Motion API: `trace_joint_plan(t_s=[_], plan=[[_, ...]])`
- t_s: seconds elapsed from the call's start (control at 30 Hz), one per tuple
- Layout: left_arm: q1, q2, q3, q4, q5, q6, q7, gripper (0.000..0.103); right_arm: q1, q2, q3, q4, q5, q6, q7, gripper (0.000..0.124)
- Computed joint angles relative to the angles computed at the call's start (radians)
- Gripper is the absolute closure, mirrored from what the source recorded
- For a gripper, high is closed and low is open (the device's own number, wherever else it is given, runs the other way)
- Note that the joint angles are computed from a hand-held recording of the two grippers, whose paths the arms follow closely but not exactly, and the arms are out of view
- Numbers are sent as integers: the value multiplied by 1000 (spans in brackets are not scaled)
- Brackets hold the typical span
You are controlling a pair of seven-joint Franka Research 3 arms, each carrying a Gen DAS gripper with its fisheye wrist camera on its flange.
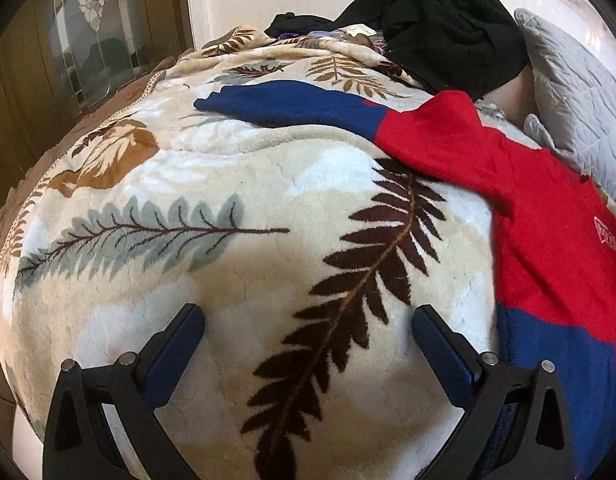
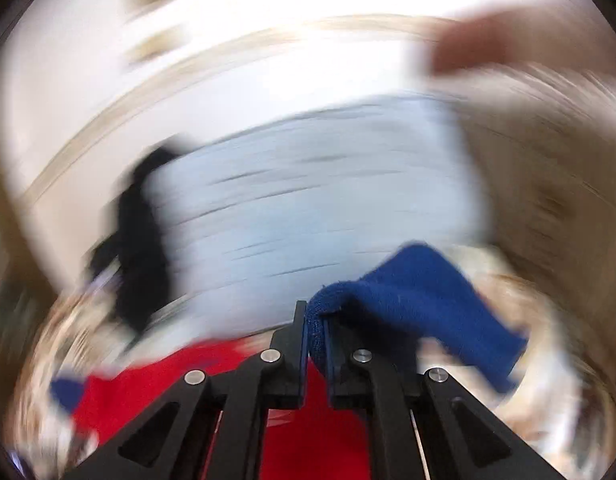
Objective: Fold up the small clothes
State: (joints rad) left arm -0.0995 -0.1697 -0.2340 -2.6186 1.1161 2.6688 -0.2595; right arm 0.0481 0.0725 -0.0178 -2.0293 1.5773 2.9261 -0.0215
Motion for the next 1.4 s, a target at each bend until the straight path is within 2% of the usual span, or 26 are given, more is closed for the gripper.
trace_joint_plan(t_s=[0.03, 0.07, 0.1, 0.13, 0.2, 0.27, 0.33, 0.4, 0.47, 0.53, 0.6, 0.63, 0.67, 0.73, 0.77, 0.83, 0.93, 1.0, 1.03, 1.1, 1.17, 1.23, 1.3, 1.33, 1.37, 1.4], plan=[[-4, -7, 0, -5, -5, -2, 2, 0, 38, 7, 11, -28, -64, 4, 14, 106], [-5, -8, 1, -5, -8, 0, 9, 0, 101, 43, 7, -54, -176, 12, 97, 70], [-5, -7, 0, -4, -19, -2, 22, 0, 164, 92, -28, -65, -284, -5, 188, 27], [-6, -10, -1, -3, -37, -4, 45, 0, 194, 147, -43, -67, -364, -7, 263, 26], [-13, -30, 1, -13, -76, -1, 98, 0, 180, 201, -51, -69, -452, -40, 417, 29], [-12, -78, -6, -32, -79, 18, 102, 0, 91, 171, -12, -88, -315, -122, 359, 29], [-2, -118, -21, -28, -66, 45, 76, 0, 24, 116, 16, -128, -178, -146, 251, 28], [13, -106, -18, 19, -43, 136, 78, 0, 31, 70, -38, -158, -86, -180, 201, 28], [23, -37, -17, 104, -41, 241, 121, 0, 19, 49, -75, -174, -108, -237, 241, 27], [6, 79, -5, 219, -118, 317, 247, 0, -62, 17, -33, -216, -66, -266, 210, 27], [-14, 189, 5, 320, -226, 342, 373, 1, -110, 0, -26, -247, -70, -317, 218, 28], [-21, 266, -2, 388, -360, 322, 500, 2, -100, -10, -44, -261, -52, -331, 217, 27], [-17, 341, -23, 460, -489, 272, 613, 7, -95, -17, -66, -275, -50, -354, 205, 28], [4, 452, -64, 575, -641, 148, 745, 48, -53, -36, -137, -298, -58, -384, 217, 28], [-10, 500, -53, 614, -744, 100, 825, 97, -35, -40, -174, -300, -69, -399, 230, 28], [0, 491, -52, 590, -774, 137, 797, 98, -52, -34, -190, -279, -89, -399, 277, 28], [-175, 351, 131, 476, -420, 206, 450, 98, -86, -2, -218, -211, -93, -418, 332, 28], [-188, 343, 131, 447, -420, 178, 442, 98, -111, 76, -224, -109, -174, -449, 467, 26], [-173, 363, 115, 442, -439, 163, 449, 97, -126, 143, -218, -29, -217, -475, 557, 27], [-186, 366, 145, 430, -336, 203, 369, 97, -137, 226, -206, 77, -311, -485, 675, 28], [-182, 351, 127, 441, -327, 157, 386, 97, -158, 271, -183, 146, -359, -530, 719, 28], [-170, 358, 118, 447, -326, 151, 399, 97, -170, 317, -146, 218, -495, -557, 777, 32], [-177, 365, 116, 463, -287, 131, 377, 96, -184, 350, -76, 249, -719, -482, 882, 100], [-178, 359, 112, 464, -281, 116, 382, 96, -191, 330, -58, 229, -726, -452, 896, 113], [-174, 355, 105, 465, -286, 110, 398, 96, -187, 277, -49, 175, -666, -385, 841, 113], [-165, 349, 100, 458, -296, 119, 419, 95, -153, 232, -59, 121, -577, -264, 724, 113]])
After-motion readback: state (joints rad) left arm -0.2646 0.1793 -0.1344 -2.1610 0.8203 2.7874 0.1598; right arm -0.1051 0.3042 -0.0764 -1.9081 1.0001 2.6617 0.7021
